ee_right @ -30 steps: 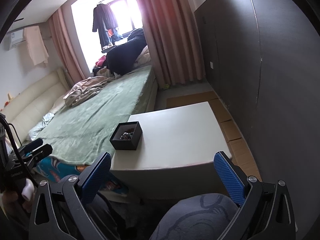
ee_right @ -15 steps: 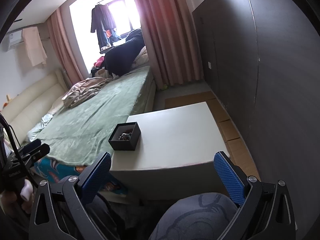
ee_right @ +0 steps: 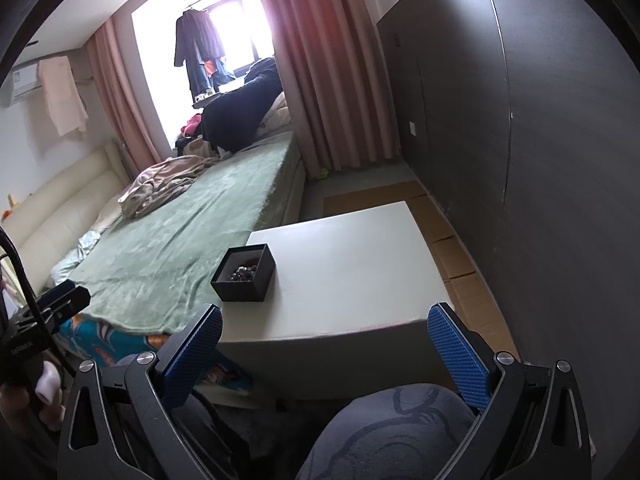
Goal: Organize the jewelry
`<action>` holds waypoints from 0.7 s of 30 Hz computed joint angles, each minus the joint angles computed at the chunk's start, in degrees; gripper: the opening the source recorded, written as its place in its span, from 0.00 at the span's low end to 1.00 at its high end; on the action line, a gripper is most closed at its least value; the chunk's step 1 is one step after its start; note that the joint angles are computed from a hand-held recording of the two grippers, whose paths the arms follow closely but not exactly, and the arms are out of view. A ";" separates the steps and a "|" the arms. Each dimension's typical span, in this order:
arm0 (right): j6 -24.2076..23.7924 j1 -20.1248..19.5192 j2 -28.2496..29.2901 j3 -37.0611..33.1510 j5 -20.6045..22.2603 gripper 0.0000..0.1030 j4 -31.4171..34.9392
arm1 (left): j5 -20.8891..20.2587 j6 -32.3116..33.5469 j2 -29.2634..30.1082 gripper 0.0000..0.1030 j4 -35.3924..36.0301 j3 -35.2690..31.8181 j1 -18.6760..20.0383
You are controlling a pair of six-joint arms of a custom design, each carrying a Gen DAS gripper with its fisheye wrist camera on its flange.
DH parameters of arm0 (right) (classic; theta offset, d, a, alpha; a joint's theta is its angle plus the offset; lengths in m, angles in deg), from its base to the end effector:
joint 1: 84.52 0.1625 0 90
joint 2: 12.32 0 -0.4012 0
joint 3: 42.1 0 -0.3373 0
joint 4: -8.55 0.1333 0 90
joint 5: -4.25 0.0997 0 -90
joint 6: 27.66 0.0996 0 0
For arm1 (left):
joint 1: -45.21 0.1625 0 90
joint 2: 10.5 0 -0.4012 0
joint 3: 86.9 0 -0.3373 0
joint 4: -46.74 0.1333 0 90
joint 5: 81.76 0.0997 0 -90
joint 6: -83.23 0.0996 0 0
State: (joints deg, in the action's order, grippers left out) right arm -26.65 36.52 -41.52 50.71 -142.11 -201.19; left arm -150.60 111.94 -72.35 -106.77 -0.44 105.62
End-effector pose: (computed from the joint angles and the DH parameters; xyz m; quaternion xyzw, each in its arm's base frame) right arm 0.3533 -0.4894 0.1081 -0.0131 -0.8088 0.5136 0.2860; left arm -0.1648 -0.6330 0.3661 0.3981 0.8393 -0.3286 0.1706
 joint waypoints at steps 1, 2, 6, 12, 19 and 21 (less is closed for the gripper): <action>-0.05 -0.02 0.05 -0.02 0.05 1.00 -0.04 | 0.08 -0.13 -0.01 0.99 -0.07 0.07 -0.13; 0.03 0.00 0.01 0.00 -0.01 1.00 0.04 | 0.16 -0.30 -0.03 0.99 -0.03 0.10 -0.21; 0.18 -0.10 0.01 0.00 0.08 1.00 0.17 | 0.28 -0.13 -0.05 0.99 -0.23 0.17 -0.21; 0.26 -0.08 0.09 -0.12 -0.12 1.00 0.28 | 0.28 -0.95 -0.13 0.99 -0.03 0.37 -0.41; 0.67 -0.32 0.25 -0.17 0.18 1.00 0.67 | 0.53 -1.57 0.37 0.99 0.30 0.17 -0.53; 0.88 -0.48 0.46 -0.44 0.19 1.00 1.07 | 0.61 -1.50 0.49 0.99 0.21 0.08 -0.47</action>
